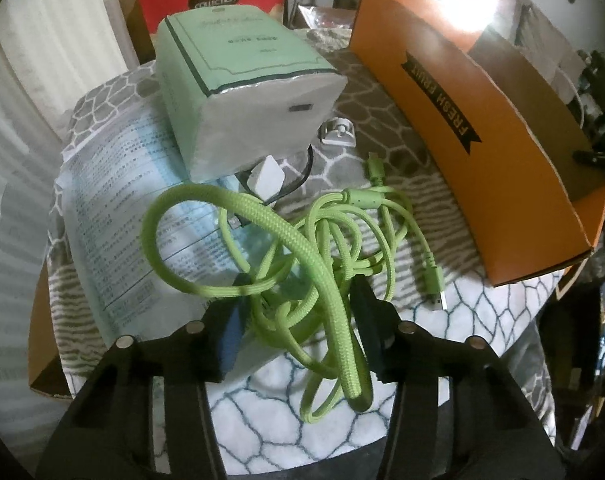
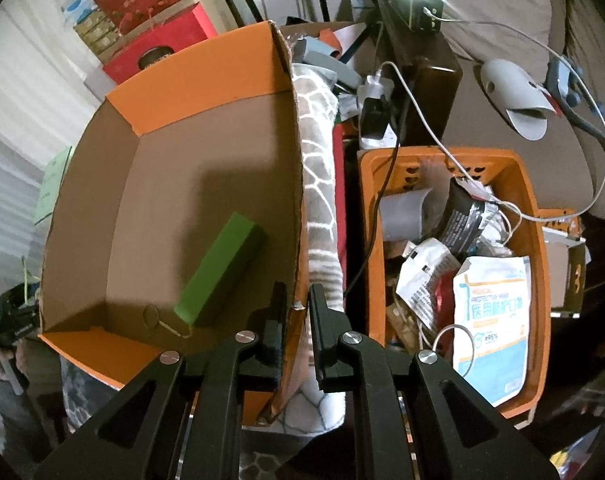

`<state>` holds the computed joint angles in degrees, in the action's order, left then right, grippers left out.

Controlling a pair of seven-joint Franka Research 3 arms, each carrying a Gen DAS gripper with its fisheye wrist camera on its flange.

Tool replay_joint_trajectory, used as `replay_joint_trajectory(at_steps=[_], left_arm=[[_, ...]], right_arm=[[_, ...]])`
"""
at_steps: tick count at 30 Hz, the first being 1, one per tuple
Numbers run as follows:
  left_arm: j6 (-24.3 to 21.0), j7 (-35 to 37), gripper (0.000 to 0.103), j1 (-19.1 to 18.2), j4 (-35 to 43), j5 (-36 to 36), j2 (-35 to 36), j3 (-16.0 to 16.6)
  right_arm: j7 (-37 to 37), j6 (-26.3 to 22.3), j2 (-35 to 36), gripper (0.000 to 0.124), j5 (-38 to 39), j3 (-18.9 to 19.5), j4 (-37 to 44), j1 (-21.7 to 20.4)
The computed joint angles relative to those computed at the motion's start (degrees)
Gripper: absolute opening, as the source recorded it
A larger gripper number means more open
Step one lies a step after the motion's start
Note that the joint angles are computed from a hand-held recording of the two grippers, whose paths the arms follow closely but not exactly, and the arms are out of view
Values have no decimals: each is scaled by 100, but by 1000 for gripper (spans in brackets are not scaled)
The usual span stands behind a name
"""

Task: Organize objects
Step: 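Grasp the lime-green braided cable with the left gripper and lift it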

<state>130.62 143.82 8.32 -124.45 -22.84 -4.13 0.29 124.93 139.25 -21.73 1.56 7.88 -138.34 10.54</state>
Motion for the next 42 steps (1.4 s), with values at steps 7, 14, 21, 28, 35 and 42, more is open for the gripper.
replay_joint_trajectory(at_steps=[7, 14, 21, 28, 35, 42], left_arm=[[-151, 37, 39, 35, 64, -175, 22, 32], [-587, 142, 18, 124, 271, -528, 92, 86], [-847, 162, 12, 229, 463, -624, 157, 69], [-1466, 258, 11, 370, 754, -1010, 87, 180], [-2188, 327, 11, 519, 1177, -1632, -20, 319], [-2643, 238, 11, 522, 1594, -2357, -158, 356]], right_arm=[[7, -530, 154, 13, -281, 51, 333, -20], [96, -608, 211, 7, -705, 143, 414, 4], [135, -461, 160, 6, -665, 65, 315, 31], [111, -400, 135, 6, -557, 46, 281, 32], [123, -395, 145, 6, -542, 60, 294, 27], [125, -399, 155, 7, -525, 59, 311, 33]])
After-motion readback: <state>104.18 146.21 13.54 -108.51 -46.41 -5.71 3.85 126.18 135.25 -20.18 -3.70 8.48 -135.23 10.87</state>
